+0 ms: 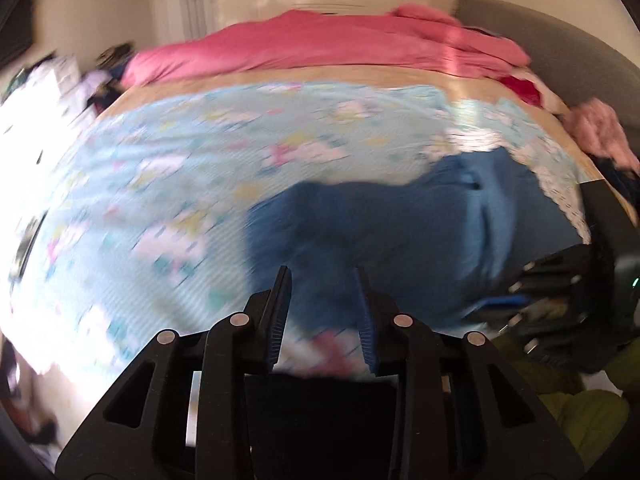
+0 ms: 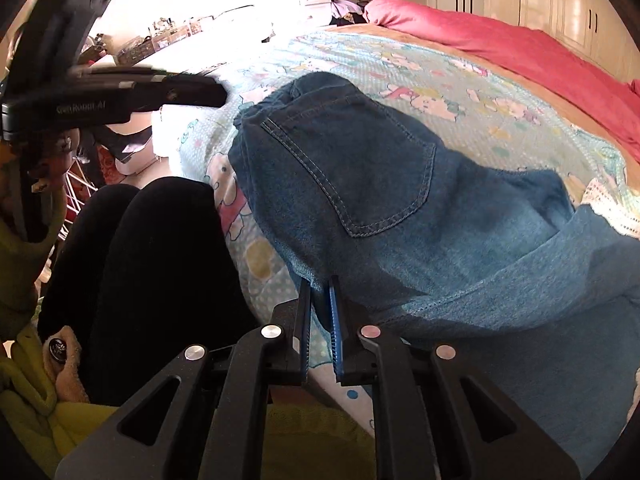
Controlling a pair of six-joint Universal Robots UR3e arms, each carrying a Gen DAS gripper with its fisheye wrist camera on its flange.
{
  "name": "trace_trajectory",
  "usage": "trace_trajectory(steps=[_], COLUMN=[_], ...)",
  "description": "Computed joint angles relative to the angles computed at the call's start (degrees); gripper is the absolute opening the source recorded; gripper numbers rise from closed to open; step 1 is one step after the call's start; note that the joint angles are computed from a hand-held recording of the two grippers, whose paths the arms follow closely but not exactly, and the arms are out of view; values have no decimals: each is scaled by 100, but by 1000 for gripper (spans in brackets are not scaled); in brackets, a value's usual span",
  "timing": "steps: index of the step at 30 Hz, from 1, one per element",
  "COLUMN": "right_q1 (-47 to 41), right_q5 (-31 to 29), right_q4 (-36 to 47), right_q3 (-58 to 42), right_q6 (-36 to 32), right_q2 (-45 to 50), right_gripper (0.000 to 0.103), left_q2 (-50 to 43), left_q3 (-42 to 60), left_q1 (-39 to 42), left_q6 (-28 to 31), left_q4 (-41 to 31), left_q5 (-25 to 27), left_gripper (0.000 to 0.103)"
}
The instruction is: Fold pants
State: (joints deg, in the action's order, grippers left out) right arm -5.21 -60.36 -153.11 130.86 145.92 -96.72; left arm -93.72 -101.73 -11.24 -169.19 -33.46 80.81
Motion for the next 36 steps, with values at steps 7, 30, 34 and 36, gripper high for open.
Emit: trace_trajectory(steps=[7,30,34,36], right_q1=[-585,-1425,-2076,-2360], right_q5=[493,712,867,881], right_q4=[1212,1420,1829,1842], right_q3=[159,-101,-29,-106], right_q6=[-649,521,330,330], right_q2=[-993,-1029,-1685,-1794], right_gripper=[15,48,58,61], left_q2=[-1557,-934,-621,-519], left_q3=[941,138,29,74], left_q1=[-375,-143,-206,-258], left_q6=[-116,-304,-352,-365], left_q4=[-240,193,226,194], left_q5=[239,-166,-159,-162], left_gripper=[22,26,34,38])
